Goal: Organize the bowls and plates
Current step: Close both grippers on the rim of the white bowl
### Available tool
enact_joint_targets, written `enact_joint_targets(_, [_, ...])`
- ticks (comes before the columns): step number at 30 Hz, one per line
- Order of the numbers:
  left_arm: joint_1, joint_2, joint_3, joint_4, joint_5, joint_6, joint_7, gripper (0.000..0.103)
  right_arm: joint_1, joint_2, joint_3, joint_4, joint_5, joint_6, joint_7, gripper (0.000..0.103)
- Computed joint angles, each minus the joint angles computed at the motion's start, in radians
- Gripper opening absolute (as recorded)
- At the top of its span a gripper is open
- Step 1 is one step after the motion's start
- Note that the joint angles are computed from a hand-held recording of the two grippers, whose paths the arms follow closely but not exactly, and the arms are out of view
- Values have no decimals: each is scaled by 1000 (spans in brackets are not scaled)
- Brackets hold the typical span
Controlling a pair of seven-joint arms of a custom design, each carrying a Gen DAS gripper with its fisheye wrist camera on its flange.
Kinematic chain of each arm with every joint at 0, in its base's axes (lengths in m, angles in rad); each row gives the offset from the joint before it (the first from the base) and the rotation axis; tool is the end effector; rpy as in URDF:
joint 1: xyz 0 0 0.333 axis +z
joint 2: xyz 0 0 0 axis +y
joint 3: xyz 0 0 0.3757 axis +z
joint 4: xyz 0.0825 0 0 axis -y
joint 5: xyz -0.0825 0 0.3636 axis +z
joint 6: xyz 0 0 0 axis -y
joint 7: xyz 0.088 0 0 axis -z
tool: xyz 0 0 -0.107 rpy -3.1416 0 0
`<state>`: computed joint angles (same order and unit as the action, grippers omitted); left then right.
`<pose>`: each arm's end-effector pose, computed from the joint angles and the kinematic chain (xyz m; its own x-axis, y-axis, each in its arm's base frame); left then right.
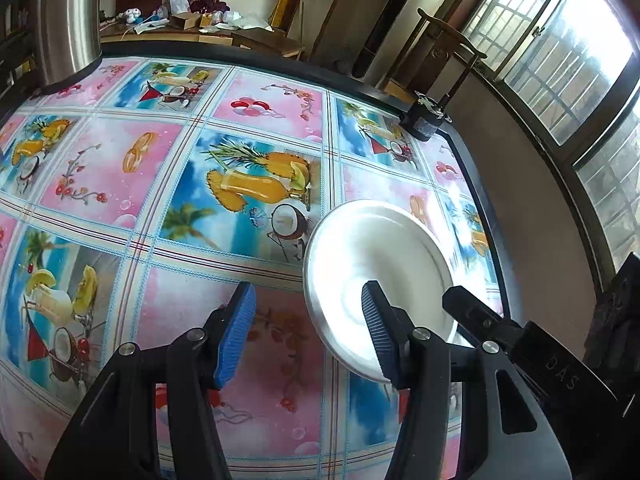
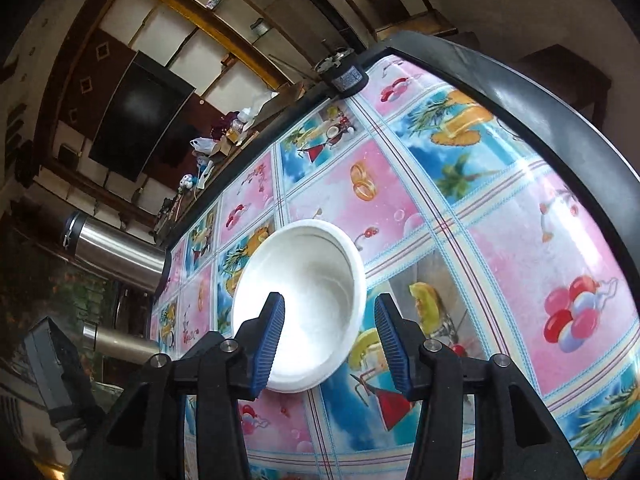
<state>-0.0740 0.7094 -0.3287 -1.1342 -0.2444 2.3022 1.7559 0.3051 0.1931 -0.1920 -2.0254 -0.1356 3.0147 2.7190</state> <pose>0.7695 -0.2269 0.5083 -0.3975 -0.8475 0.3518 -0.8553 0.2034 -0.4764 0.6235 0.0900 0.5215 -0.5293 -0.6161 -0.5833 -0.4522 0.7866 -0.4205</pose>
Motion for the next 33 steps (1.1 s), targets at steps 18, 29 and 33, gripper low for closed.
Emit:
enact_joint_targets(18, [25, 63, -47, 38, -97, -56, 77, 53, -27, 11, 17, 43, -185, -139, 112, 47])
enact_joint_targets(29, [38, 70, -50, 53, -130, -57, 97, 33, -5, 32, -7, 42, -178, -122, 143, 22])
enact_joint_targets(33, [38, 71, -48, 54, -131, -57, 102, 24, 1, 30, -15, 46, -204, -134, 166, 22])
